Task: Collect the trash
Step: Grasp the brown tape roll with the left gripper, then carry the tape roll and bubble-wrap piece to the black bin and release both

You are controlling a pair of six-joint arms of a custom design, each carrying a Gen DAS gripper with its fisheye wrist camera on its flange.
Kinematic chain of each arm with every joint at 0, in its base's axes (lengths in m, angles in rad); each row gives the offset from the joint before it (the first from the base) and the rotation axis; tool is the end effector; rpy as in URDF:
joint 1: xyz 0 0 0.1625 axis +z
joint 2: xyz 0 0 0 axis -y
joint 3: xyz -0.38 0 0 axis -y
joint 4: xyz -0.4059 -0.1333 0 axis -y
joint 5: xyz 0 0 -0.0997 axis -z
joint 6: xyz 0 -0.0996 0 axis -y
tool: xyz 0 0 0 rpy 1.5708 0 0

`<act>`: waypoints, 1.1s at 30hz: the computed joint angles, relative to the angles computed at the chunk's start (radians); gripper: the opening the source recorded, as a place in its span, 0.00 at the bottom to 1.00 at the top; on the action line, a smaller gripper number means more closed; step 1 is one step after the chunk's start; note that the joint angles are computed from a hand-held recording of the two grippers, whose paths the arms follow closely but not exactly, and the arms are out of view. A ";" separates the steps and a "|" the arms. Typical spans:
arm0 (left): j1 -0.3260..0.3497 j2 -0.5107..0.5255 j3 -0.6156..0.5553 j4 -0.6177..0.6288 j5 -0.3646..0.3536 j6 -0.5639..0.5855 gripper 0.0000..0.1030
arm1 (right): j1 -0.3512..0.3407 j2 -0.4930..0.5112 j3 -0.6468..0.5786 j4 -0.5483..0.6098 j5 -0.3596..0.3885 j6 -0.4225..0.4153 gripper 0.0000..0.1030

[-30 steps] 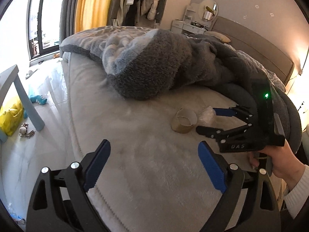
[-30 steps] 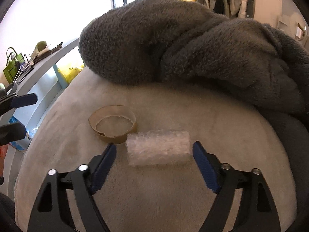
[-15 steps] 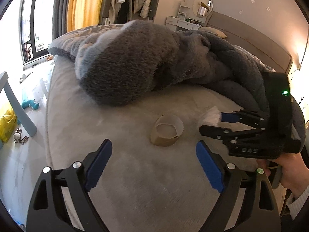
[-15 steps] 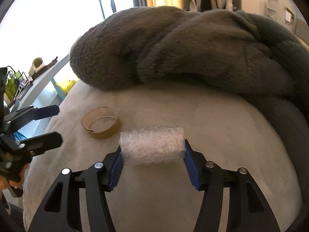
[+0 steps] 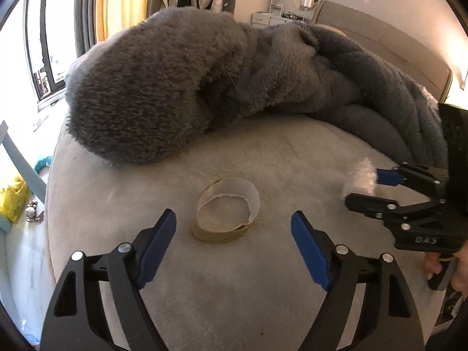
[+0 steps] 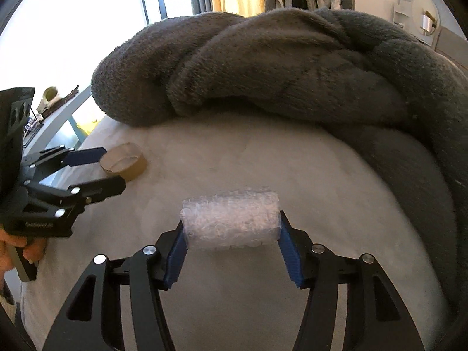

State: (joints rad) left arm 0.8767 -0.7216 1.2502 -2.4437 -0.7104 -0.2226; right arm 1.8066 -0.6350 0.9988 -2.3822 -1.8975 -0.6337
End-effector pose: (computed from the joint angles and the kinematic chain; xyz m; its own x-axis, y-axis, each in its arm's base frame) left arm -0.3203 -0.7112 0.1813 -0.7815 0.0553 -0.6215 0.4405 0.7543 -0.4868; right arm 0.2892 -0.7697 0.2016 -0.6435 -0.5885 0.4894 -0.7342 0.6553 -0.1775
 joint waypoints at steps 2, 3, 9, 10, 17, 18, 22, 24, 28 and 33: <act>0.002 0.018 -0.027 0.037 0.021 -0.026 0.75 | -0.004 -0.010 0.010 -0.003 0.003 -0.004 0.56; 0.004 0.027 -0.039 0.046 0.026 -0.032 0.72 | -0.003 -0.011 0.013 -0.006 0.003 -0.007 0.56; 0.011 0.052 -0.077 0.101 0.054 -0.083 0.51 | -0.004 -0.045 0.044 -0.027 0.006 -0.026 0.56; 0.009 0.051 -0.073 0.094 0.058 -0.078 0.51 | -0.002 -0.050 0.047 -0.029 0.009 -0.025 0.56; -0.007 0.034 -0.042 0.062 0.062 -0.074 0.50 | 0.001 -0.072 0.049 0.004 0.016 0.019 0.56; -0.011 0.028 -0.033 0.061 0.061 -0.080 0.50 | -0.001 -0.076 0.048 0.015 0.021 0.033 0.56; -0.035 0.004 0.013 0.061 0.051 -0.119 0.51 | 0.000 -0.094 0.061 0.036 0.024 0.092 0.56; -0.048 -0.024 0.056 0.061 0.039 -0.147 0.50 | 0.005 -0.106 0.079 0.035 0.016 0.111 0.56; -0.074 -0.082 0.140 0.086 0.053 -0.215 0.50 | 0.014 -0.141 0.136 0.016 0.020 0.151 0.56; -0.110 -0.176 0.251 0.116 0.092 -0.288 0.50 | 0.036 -0.207 0.251 -0.045 0.017 0.172 0.56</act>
